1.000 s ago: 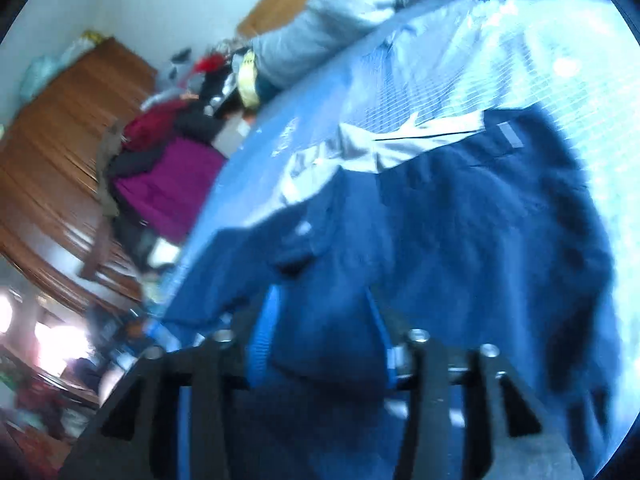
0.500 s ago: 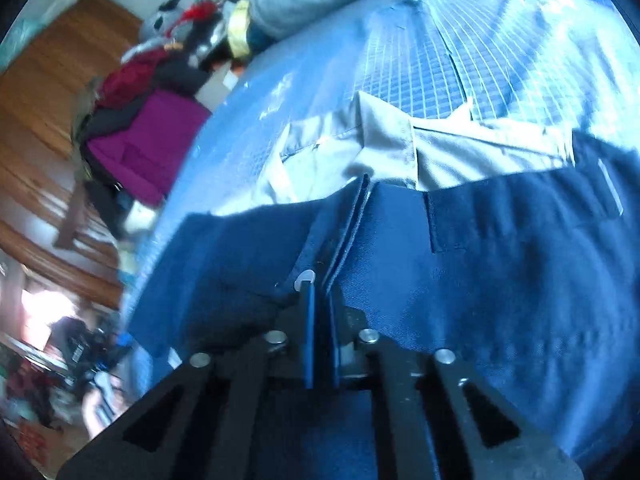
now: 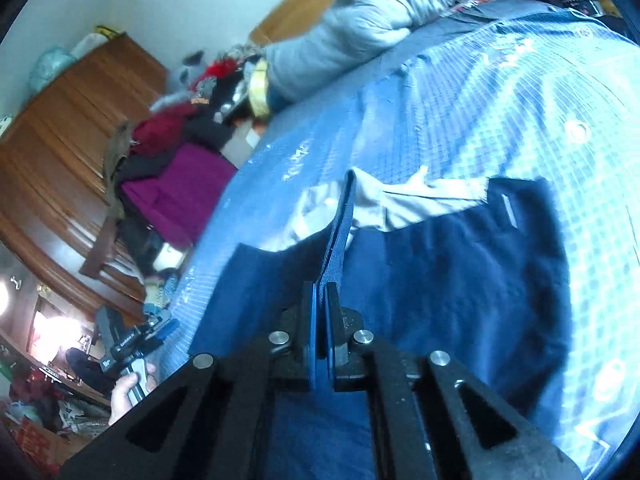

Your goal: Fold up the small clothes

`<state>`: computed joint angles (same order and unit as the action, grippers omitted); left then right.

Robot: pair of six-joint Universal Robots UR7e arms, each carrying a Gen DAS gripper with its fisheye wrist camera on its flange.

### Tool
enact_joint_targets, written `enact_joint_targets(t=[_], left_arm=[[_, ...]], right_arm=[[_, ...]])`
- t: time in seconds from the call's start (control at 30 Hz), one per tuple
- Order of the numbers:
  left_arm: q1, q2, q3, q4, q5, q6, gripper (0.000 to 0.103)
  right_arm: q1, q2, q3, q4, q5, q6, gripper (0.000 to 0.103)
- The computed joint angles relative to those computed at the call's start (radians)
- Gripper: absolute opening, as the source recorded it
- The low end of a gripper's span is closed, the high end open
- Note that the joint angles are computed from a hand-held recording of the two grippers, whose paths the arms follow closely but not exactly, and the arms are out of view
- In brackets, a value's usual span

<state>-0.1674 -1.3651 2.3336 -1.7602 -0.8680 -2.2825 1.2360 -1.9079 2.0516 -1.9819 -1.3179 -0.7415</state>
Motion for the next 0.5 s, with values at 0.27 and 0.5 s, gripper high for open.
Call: enact_joint_targets(t=[0.27,0.5], left_arm=[[0.139,0.110,-0.033,-0.083,-0.168,0.195,0.070],[0.085,0.153,-0.078,-0.023,-0.100,0.183,0.068]], right_arm=[[-0.115,-0.048,-0.011,0.045,0.016,-0.043,0.006],[-0.143,-0.014,0.008,-0.047,-0.064,-0.074,0.006]])
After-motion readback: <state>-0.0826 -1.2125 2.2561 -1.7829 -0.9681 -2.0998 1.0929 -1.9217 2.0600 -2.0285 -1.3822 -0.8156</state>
